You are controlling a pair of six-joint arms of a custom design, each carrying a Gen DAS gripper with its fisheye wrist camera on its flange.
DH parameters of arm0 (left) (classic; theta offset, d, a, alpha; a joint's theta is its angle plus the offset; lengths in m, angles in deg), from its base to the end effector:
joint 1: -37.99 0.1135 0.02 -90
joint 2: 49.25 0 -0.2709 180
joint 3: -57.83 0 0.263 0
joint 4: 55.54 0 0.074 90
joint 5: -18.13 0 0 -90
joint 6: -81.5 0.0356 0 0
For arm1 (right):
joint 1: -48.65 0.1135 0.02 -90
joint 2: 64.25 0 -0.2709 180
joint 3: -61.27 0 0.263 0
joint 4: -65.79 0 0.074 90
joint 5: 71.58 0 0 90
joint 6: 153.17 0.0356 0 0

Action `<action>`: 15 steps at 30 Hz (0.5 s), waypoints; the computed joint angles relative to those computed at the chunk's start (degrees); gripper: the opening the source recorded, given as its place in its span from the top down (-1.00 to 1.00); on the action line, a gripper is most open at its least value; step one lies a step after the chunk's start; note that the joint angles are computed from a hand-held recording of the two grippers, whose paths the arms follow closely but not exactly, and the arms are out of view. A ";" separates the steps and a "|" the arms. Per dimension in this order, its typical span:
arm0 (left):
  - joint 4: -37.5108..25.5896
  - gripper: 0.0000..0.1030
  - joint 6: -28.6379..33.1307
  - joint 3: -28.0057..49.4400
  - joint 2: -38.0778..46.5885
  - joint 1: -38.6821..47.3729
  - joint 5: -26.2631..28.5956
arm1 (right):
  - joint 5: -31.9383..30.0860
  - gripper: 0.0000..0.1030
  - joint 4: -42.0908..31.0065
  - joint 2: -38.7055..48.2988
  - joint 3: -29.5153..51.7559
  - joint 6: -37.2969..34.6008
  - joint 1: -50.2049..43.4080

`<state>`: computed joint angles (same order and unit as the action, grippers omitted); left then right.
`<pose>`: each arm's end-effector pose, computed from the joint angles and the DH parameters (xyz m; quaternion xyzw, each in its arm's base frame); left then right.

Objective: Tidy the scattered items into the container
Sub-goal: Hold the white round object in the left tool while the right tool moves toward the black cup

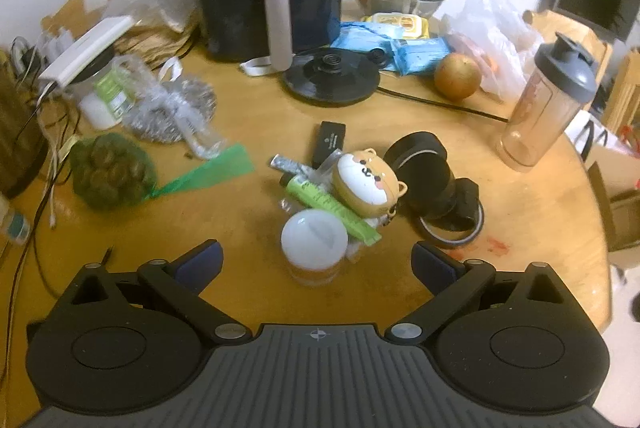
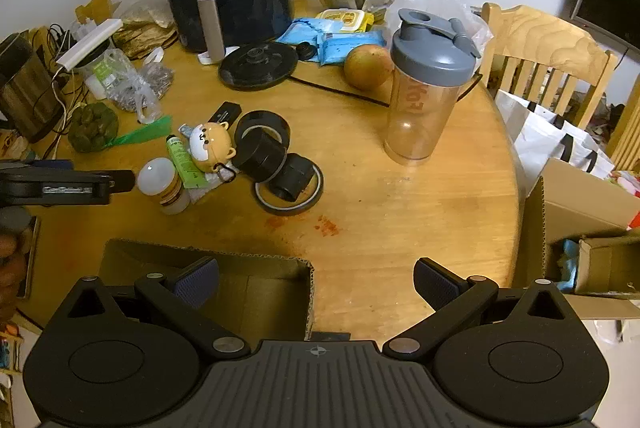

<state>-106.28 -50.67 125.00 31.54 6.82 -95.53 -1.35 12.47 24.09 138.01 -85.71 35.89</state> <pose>0.2456 -0.1319 0.2229 -0.1368 0.9456 0.0306 0.2936 0.3102 -0.0579 0.2340 -0.1191 0.9550 0.0948 0.2546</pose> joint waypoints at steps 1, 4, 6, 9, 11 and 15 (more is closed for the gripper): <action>0.89 -1.00 1.19 -0.11 0.66 0.52 0.12 | 0.50 -1.00 0.82 -0.23 -0.41 -0.06 0.01; 4.35 -0.99 4.62 -1.21 2.68 1.73 -0.15 | 1.23 -1.00 0.76 -0.25 -0.36 0.62 -0.02; 6.39 -0.95 6.29 -2.20 4.09 2.37 -0.40 | 1.54 -1.00 0.61 0.01 -0.27 0.72 -0.23; 8.81 -0.67 9.17 -2.96 6.43 3.47 0.43 | 2.47 -1.00 1.41 -0.02 -0.74 0.74 -0.72; 9.95 -0.65 9.80 -3.25 8.07 3.95 0.61 | 2.91 -1.00 1.37 0.26 -0.48 0.88 -1.06; 12.38 -0.55 11.07 -3.98 10.19 5.07 2.20 | 3.59 -1.00 1.27 0.86 -0.08 0.64 -1.51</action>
<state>-93.90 -39.60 121.02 41.73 11.89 -93.33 2.24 13.74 24.95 137.93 -85.06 34.38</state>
